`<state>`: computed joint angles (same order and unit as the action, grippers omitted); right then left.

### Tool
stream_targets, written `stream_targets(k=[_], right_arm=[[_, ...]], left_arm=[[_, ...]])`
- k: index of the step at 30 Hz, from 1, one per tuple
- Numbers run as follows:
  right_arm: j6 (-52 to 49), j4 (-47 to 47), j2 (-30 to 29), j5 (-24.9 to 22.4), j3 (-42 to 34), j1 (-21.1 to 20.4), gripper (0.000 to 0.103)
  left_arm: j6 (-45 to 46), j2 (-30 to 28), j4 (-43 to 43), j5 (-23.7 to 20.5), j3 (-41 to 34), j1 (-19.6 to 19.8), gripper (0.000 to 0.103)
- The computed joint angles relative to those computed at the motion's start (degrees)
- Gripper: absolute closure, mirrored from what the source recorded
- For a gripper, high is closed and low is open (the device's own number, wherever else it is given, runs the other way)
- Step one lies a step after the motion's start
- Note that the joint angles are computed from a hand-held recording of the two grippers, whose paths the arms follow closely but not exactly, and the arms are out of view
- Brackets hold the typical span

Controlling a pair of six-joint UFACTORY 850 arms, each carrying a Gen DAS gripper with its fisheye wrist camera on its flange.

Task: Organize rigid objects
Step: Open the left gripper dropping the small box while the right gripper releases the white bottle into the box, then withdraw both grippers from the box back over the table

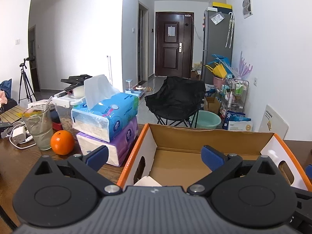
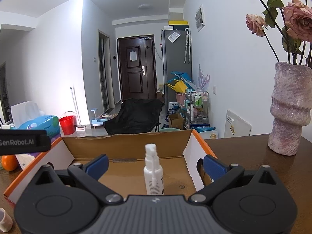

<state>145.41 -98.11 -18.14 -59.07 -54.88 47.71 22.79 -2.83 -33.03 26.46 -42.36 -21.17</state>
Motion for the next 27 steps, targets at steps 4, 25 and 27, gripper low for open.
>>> stream_targets(k=[4,25,27], right_arm=[[0.01,0.47,-0.13,-0.50,-0.07,0.27,0.000],[-0.11,5.84,2.85,-6.11,3.39,6.16,0.000],[-0.14,6.62,3.01,-6.71,3.62,7.11,0.000]], left_arm=[[0.14,0.04,-0.40,-0.27,-0.05,0.13,0.000],[-1.45,8.36,0.92,-0.08,7.94,1.10,0.000],[-1.36,9.66,0.90,-0.32,9.08,1.50,0.000]])
